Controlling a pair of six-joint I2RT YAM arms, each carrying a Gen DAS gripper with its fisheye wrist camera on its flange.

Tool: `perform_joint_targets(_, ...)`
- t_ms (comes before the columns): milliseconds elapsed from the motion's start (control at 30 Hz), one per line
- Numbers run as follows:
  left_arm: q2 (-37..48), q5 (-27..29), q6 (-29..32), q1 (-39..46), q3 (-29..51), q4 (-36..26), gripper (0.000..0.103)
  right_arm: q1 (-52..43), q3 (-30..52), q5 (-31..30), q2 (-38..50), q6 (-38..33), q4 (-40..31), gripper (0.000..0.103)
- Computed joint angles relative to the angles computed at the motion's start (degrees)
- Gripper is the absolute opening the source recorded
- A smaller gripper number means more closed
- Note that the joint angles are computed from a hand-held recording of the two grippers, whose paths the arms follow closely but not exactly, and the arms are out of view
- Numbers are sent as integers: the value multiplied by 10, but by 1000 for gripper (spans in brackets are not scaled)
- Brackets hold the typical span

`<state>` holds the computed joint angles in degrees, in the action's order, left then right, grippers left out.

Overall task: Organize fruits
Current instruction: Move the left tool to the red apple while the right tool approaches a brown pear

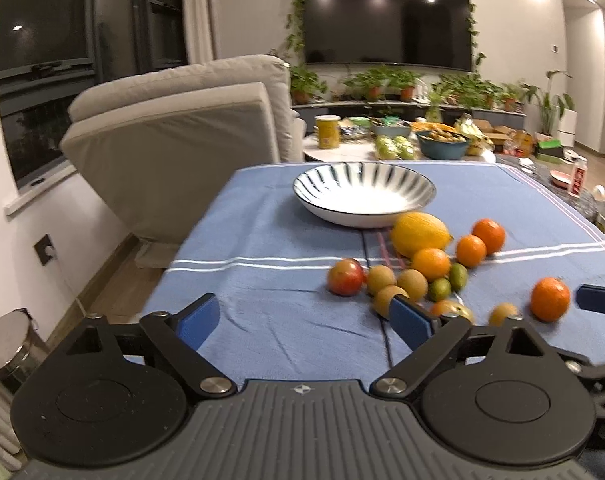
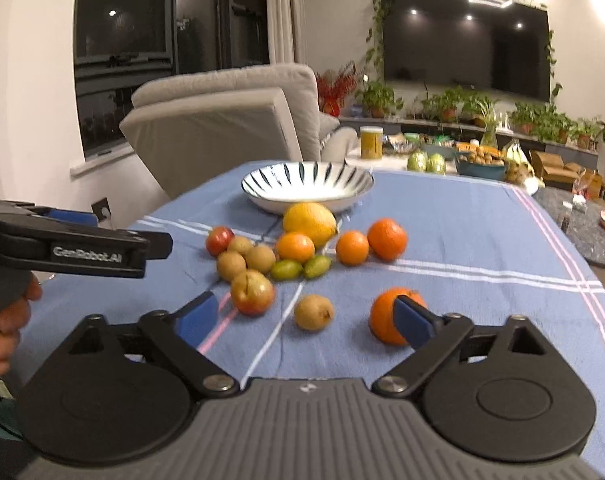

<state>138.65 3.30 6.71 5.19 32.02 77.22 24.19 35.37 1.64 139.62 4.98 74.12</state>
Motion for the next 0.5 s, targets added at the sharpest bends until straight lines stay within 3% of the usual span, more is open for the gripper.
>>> perform_joint_targets(233,3,82,23,-2,-14,9,73,-27,4,-4,-1,14,-14,79)
perform_joint_targets(367,19,88,48,-26,-10,16,64,-43,1,-33,-1,21,-3,79)
perform_joint_targets(500,19,83,53,-41,15,-31,53,-50,0,-59,-1,12,2,79)
